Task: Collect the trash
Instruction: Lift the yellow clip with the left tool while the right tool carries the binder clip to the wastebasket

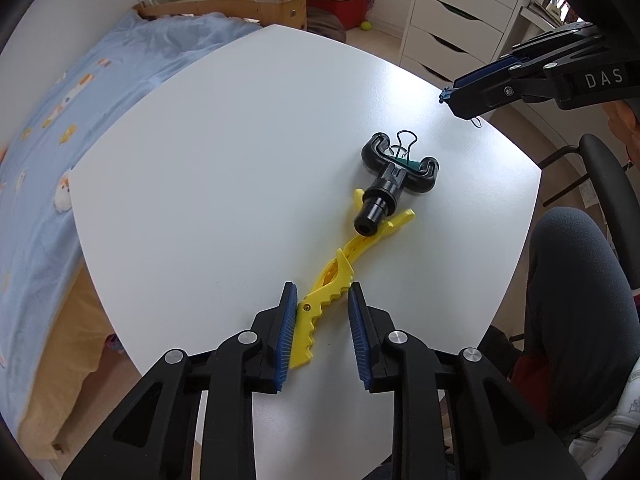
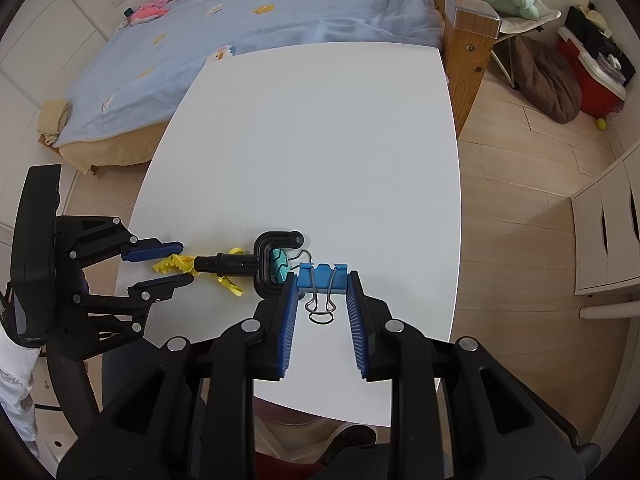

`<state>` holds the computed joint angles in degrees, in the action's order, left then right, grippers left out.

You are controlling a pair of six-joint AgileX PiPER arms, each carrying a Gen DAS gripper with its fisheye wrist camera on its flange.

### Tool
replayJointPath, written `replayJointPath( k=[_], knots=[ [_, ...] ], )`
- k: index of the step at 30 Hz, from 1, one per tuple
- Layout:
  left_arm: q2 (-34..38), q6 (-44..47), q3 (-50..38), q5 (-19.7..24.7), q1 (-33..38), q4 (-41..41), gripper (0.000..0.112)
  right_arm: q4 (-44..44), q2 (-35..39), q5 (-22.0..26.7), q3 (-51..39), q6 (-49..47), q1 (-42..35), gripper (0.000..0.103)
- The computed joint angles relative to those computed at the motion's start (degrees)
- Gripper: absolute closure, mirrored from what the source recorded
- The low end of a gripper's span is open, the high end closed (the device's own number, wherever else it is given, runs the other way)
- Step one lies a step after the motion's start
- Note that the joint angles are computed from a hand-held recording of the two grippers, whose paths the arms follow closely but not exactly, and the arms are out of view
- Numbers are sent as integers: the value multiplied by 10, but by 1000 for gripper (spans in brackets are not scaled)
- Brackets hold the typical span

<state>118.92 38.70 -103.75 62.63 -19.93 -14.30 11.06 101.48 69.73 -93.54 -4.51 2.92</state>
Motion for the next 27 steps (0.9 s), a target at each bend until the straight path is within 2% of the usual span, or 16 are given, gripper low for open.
replayJointPath(
  k=[1, 12, 27],
  knots=[
    [0, -7, -1, 2, -1, 1, 100, 0, 0, -2, 0, -1, 2, 79],
    [-54, -46, 75, -40, 7, -17, 100, 0, -23, -15, 19, -9, 7, 79],
    [-179, -80, 180, -93, 12, -40, 100, -15, -132, -66, 123, -27, 25, 79]
  ],
)
